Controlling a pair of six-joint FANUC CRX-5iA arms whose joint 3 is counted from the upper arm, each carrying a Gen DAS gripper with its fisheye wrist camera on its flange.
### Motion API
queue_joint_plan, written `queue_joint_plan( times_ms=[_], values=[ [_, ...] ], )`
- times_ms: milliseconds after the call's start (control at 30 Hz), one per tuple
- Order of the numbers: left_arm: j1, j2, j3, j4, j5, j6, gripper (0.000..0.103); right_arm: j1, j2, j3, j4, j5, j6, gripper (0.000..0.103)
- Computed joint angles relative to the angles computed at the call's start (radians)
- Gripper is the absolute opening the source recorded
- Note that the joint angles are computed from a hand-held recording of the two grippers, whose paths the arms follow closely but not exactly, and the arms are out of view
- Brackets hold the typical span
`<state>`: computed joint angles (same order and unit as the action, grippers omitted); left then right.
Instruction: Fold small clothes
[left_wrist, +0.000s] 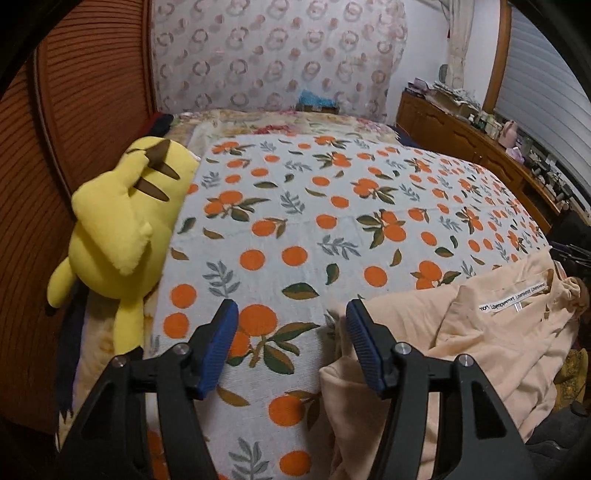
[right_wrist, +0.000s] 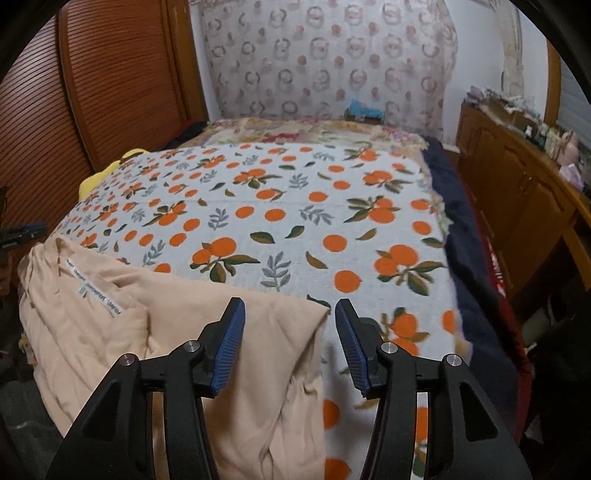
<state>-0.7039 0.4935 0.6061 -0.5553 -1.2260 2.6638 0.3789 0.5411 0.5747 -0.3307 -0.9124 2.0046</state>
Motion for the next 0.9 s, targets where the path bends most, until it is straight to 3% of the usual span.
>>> queue_joint_plan(
  times_ms=[233,500,667,800,900],
  values=[
    [0.018,0.009,-0.010,0.055,0.048,-0.027,0.060,0.010,0.031,0.020,0.044,-0.027,-0.035,0.062],
    [0.030,0.029,0.003,0.088,0.066,-0.075,0.060,0.006,0.035,0.022,0.038,-0.029,-0.030,0.066],
    [0.051,0.015,-0.029,0.125,0.131,-0.070,0.043,0.009,0.036,0.021,0.040,-0.023,-0.032,0.067],
    [0.049,0.033,-0.011,0.134,0.121,-0.111,0.037,0.015,0.033,0.016,0.047,-0.023,-0.021,0.067],
    [0.054,0.018,-0.039,0.153,0.157,-0.110,0.028,0.022,0.028,0.010,0.049,-0.028,-0.008,0.067]
  ],
)
